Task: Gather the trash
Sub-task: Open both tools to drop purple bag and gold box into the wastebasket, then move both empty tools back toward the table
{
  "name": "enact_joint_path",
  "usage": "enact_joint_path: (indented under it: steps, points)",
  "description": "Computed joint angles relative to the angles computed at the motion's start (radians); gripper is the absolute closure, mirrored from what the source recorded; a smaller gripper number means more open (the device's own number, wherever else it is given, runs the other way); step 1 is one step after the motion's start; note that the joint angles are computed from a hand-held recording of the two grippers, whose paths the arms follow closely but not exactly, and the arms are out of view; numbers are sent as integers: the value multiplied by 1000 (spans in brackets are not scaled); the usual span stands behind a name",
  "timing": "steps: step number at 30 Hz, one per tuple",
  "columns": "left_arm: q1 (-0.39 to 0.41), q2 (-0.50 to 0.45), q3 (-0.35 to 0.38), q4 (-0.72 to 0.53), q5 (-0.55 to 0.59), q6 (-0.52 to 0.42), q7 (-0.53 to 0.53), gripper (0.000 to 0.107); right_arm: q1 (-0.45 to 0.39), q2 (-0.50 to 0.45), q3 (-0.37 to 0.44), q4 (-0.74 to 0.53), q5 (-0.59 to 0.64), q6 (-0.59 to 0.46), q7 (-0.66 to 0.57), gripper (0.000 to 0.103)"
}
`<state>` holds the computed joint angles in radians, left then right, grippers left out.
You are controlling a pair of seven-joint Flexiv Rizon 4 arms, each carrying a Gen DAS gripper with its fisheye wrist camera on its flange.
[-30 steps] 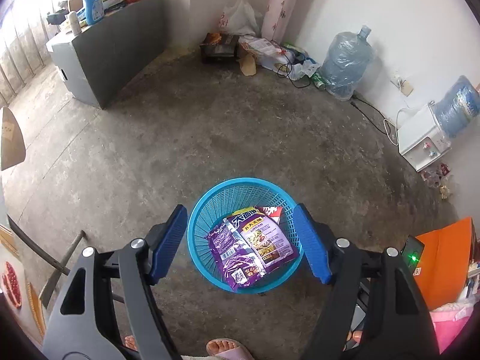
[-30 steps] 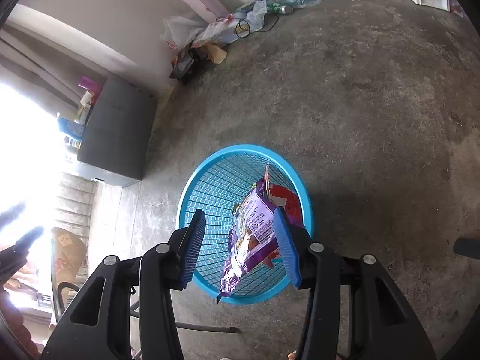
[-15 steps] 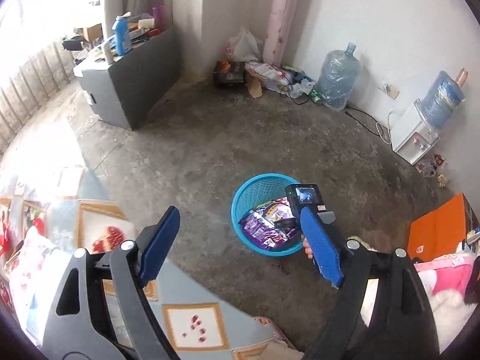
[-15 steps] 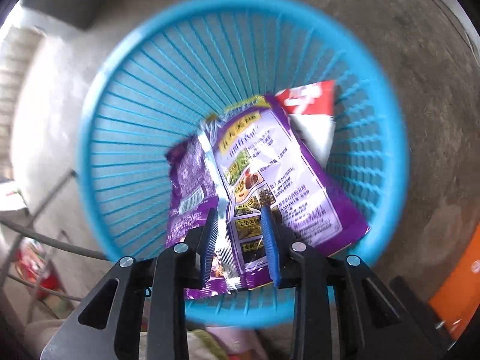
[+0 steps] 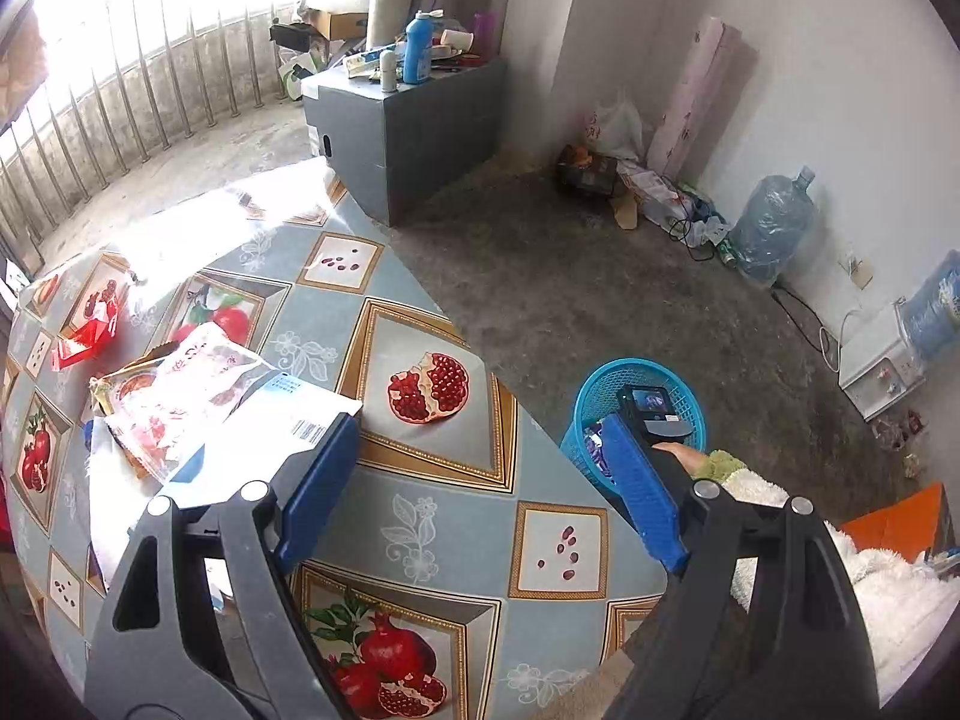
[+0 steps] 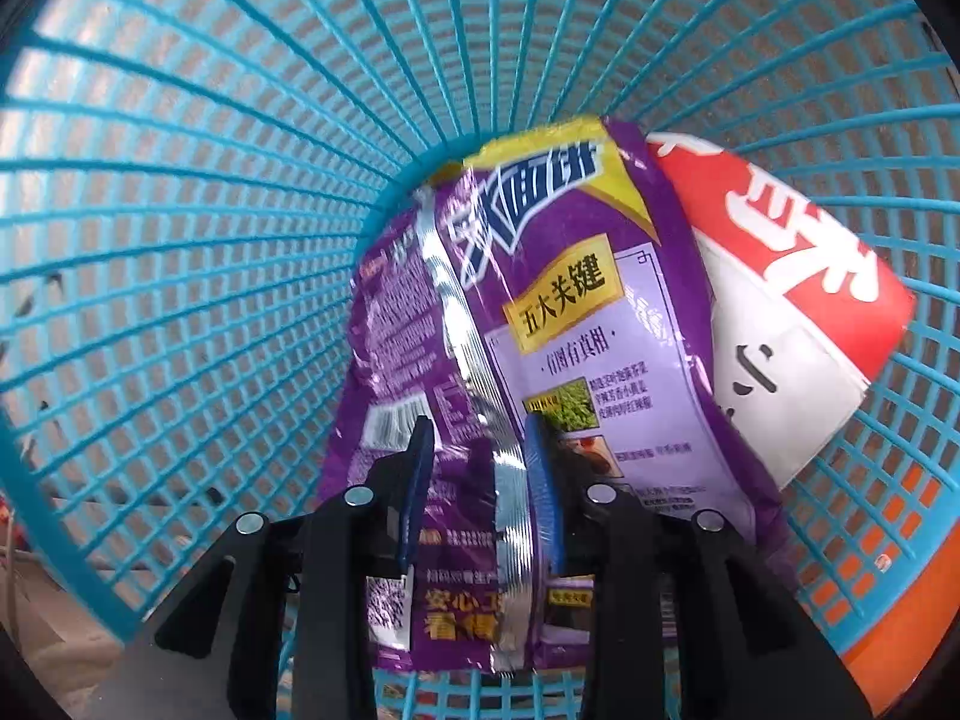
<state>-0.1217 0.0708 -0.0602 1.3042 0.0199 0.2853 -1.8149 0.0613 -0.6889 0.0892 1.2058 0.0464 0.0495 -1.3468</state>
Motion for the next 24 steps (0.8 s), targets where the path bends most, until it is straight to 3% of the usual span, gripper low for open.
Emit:
enact_joint_path:
  steps: [1, 10, 17, 19, 24]
  points:
    - [-1, 10, 4, 9, -4, 11, 1, 28, -13, 30, 4, 15, 19, 31, 5, 59]
    - [3, 92, 5, 72, -17, 130, 16, 28, -71, 422, 1, 235, 93, 323, 42, 45]
    - [21, 167, -2, 115, -3, 163, -14, 26, -18, 717, 8, 408, -31, 482, 102, 24]
    - [30, 194, -5, 127, 14, 168, -20, 25, 3, 761, 16, 422, -85, 525, 114, 17]
    - [61, 265, -5, 159, 48, 173, -38, 22, 52, 830, 47, 459, -206, 648, 140, 8]
